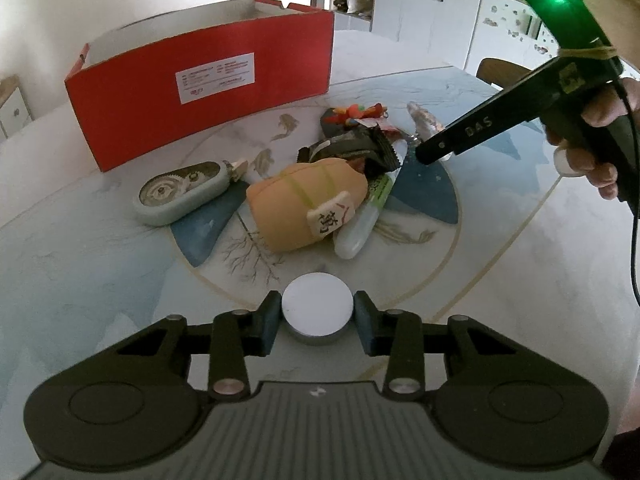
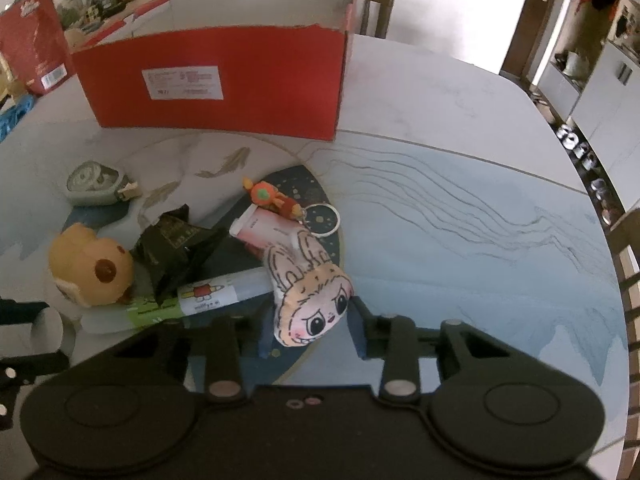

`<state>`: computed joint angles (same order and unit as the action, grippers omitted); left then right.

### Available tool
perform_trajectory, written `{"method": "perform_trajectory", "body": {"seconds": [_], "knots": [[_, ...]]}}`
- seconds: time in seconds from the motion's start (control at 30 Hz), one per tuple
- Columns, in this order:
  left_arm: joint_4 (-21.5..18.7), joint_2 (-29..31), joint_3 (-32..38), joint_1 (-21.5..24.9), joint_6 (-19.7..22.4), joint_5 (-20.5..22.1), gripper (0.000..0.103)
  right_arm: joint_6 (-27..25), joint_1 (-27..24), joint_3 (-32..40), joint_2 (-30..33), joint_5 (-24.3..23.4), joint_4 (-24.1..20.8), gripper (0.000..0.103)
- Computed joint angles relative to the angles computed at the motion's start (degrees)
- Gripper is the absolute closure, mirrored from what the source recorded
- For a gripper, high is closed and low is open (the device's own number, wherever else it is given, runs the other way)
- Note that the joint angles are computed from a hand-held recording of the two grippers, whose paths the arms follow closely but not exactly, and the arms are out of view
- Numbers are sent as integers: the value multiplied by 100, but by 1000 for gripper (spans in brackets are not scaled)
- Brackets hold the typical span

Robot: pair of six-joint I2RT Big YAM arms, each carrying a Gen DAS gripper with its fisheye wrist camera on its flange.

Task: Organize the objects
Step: 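Grasp the white round tin with left tool while right tool grasps the bunny plush, then carry the tin and bunny plush into the red box and open both tools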

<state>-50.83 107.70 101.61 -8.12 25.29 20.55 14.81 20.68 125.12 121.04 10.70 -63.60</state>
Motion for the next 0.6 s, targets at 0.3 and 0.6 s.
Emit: {"method": "perform_trajectory", "body": {"seconds": [0.3, 0.6], "knots": [[-152, -104, 233, 102, -295, 128, 65, 315, 128, -6, -303, -138, 19, 67], [-122, -56, 742, 131, -621, 190, 65, 265, 278, 572, -255, -265, -185, 67]]}}
